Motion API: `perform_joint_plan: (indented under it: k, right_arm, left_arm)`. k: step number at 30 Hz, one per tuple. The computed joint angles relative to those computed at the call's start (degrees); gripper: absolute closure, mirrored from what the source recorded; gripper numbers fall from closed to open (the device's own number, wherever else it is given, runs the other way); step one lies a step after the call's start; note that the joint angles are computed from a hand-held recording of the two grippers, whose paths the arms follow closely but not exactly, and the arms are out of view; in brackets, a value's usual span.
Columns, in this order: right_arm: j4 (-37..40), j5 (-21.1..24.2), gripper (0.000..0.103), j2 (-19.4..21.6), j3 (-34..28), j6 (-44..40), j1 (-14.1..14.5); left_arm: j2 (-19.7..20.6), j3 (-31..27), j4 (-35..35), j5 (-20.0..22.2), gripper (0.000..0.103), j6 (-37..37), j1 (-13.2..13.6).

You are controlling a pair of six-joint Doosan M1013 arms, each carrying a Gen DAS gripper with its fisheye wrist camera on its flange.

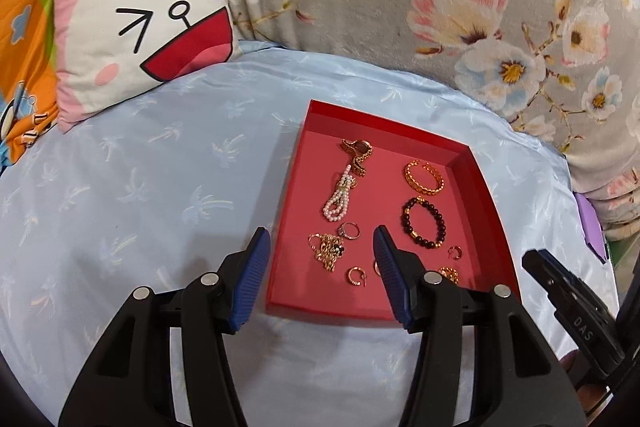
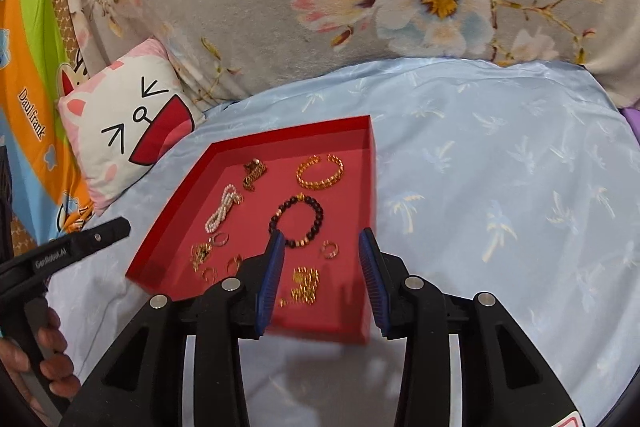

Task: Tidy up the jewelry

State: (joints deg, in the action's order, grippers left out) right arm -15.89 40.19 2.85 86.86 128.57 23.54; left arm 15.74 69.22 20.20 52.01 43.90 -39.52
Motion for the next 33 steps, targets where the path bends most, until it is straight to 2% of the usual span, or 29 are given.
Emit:
perform_joint_plan:
  k: [7, 14, 22, 27, 30, 33]
  right_arm:
    - [-3.69, 3.41, 0.061, -3.04, 2.27, 3.78, 2.40]
    - [-4.81, 5.47, 0.060, -4.42, 2.80, 5.78, 5.10]
    - [-7.47, 11.09, 0.055, -4.00, 1.54, 9.01, 8.37]
    - [-9.02, 14.88, 0.043, -3.42, -0.56, 10.16, 9.77]
    - [-8.86, 16.17, 0.039, -3.08, -1.73, 9.87, 9.94]
    - [-9.00, 17.39, 0.036, -2.63, -2.81, 9.50, 10.11]
  left_arm:
    - [-2.80, 3.36, 0.31, 0.42, 0.051, -1.69, -1.31]
    - [-4.55, 5.71, 0.91, 1.77, 0.052, -3.01, -3.17]
    - [-4.39, 5.25, 5.03, 7.36, 0.051, -3.91, -6.01]
    - [-3.93, 3.56, 4.51, 10.70, 0.051, -2.66, -6.54]
    - [-3.65, 2.15, 4.92, 12.86, 0.040, -2.19, -6.81]
    - [-3.40, 1.21, 5.88, 14.09, 0.033, -2.10, -7.09]
